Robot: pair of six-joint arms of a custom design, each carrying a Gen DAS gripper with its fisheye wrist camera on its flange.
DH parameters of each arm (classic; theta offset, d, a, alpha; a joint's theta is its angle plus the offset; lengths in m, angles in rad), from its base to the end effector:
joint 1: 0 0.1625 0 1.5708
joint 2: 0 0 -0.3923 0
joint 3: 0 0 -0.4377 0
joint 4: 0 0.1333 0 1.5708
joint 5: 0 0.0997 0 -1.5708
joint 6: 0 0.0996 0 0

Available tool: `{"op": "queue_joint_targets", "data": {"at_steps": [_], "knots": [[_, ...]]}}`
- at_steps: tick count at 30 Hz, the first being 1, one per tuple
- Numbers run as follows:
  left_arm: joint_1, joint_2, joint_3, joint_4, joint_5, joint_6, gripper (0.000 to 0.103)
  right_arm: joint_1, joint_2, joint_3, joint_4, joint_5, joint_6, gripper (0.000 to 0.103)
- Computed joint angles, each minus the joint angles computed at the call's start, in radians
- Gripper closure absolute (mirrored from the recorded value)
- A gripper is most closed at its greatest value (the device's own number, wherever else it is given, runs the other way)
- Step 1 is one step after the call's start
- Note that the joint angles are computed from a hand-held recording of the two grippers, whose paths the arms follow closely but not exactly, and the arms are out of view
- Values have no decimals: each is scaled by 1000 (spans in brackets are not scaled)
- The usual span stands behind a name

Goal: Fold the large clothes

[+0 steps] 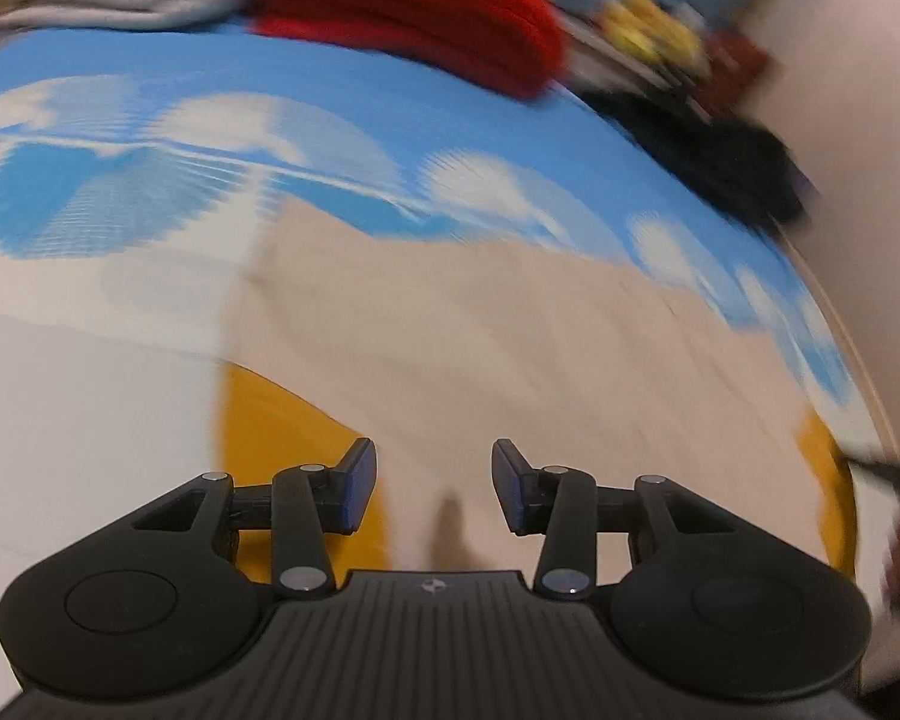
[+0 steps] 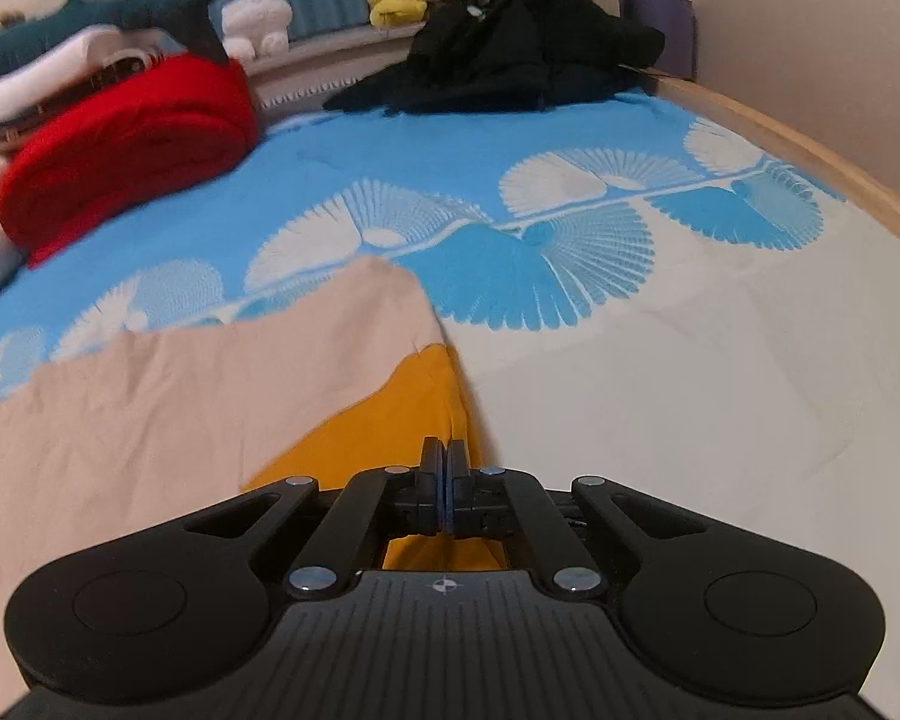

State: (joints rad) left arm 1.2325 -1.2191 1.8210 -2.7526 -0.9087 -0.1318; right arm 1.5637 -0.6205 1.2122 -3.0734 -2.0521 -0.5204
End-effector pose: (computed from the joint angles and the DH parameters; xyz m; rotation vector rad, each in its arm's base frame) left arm -0.0230 -0.6517 0.2719 0.0026 2.4933 -0.9182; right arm 0.0814 -0.8139 0.1711 0.3157 -2.2895 0.9382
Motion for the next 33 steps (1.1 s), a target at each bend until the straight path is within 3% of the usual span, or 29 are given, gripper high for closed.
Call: {"op": "queue_joint_targets", "data": {"at_steps": [2,5,7,9,12,14,16,17,18,20,21,23,25,30,33], "knots": [[-5,10,-9,95,11,49,56,2,15,-18,22,-41,-2,103],[-5,46,-48,353,208,-60,54,3,23,-28,66,-84,-25,101],[-6,34,-50,420,274,-149,52,2,25,-29,80,-106,-41,96],[-9,-1,-28,386,265,-176,55,4,13,-17,73,-111,-35,91],[-17,-58,18,310,171,-108,55,0,-52,61,9,2,-42,91],[-18,-86,32,353,95,-73,55,-8,-106,118,34,80,-56,91],[-18,-100,43,430,91,-43,54,-16,-152,156,119,119,-68,91],[-19,-101,50,467,112,-41,51,-18,-167,168,169,109,-82,89],[-23,-105,57,506,147,-50,39,-19,-176,173,219,81,-93,87],[-29,-119,66,573,204,-100,32,-17,-169,166,335,-59,-112,88],[-34,-130,73,583,219,-121,33,-15,-157,168,336,-141,-156,88],[-61,-154,106,545,283,-117,37,-7,-141,198,213,-240,-330,88],[-96,-177,151,420,345,-62,38,-2,-148,231,86,-238,-422,88],[-213,-203,216,56,457,33,40,24,-253,345,-179,-39,-410,88],[-307,-218,262,-37,500,-9,40,45,-336,436,-299,119,-357,88]]}}
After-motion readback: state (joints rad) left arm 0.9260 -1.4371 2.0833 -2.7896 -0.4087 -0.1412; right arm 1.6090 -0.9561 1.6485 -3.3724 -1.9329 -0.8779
